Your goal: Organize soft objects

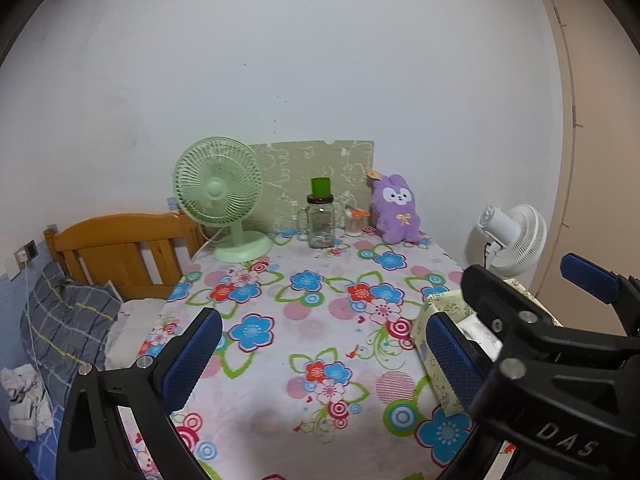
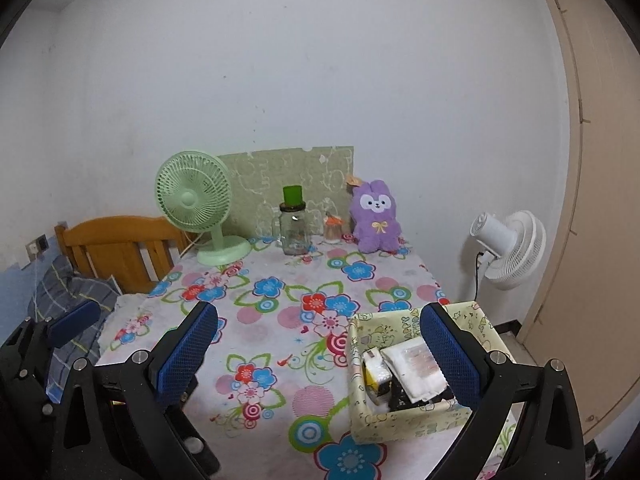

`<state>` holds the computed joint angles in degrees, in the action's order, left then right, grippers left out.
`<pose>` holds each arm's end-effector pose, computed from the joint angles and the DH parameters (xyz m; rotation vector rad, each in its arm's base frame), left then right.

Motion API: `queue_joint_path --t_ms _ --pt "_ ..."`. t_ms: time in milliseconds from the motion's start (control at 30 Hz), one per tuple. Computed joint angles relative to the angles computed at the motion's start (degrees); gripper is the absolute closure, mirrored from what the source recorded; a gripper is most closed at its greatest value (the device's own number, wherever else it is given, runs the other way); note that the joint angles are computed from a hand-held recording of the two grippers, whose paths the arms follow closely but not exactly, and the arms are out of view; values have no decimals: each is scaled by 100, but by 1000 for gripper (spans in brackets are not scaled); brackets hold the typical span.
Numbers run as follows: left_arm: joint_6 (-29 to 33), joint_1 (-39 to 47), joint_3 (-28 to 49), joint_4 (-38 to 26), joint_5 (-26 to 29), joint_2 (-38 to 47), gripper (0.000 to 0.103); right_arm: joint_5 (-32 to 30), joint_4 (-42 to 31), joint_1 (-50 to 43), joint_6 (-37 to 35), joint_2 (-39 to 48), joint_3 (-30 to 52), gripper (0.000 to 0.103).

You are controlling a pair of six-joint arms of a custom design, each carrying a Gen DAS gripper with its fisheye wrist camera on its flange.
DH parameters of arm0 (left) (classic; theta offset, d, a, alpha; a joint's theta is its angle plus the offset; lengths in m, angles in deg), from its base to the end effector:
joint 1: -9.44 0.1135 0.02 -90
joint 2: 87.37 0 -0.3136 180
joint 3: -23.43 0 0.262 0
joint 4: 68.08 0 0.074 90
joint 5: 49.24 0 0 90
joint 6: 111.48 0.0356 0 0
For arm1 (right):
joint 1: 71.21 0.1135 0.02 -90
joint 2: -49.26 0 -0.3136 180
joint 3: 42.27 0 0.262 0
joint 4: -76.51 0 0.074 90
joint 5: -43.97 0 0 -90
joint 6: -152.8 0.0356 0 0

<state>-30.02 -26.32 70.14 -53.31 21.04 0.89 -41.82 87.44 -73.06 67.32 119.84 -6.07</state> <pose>0.2525 -0.1671 0.2047 0.2627 1.9944 -0.1421 0.2322 -0.0101 0.2177 0.1576 1.9729 -0.0425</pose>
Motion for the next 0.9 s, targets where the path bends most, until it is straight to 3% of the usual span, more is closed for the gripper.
queue_joint_path --t_ms 533,900 --pt "-150 264 -537 213 -39 -503 0 158 -111 167 -2 -638 -324 1" --pt "-80 185 -542 406 -274 -431 0 -180 -41 -189 -267 -726 -358 0"
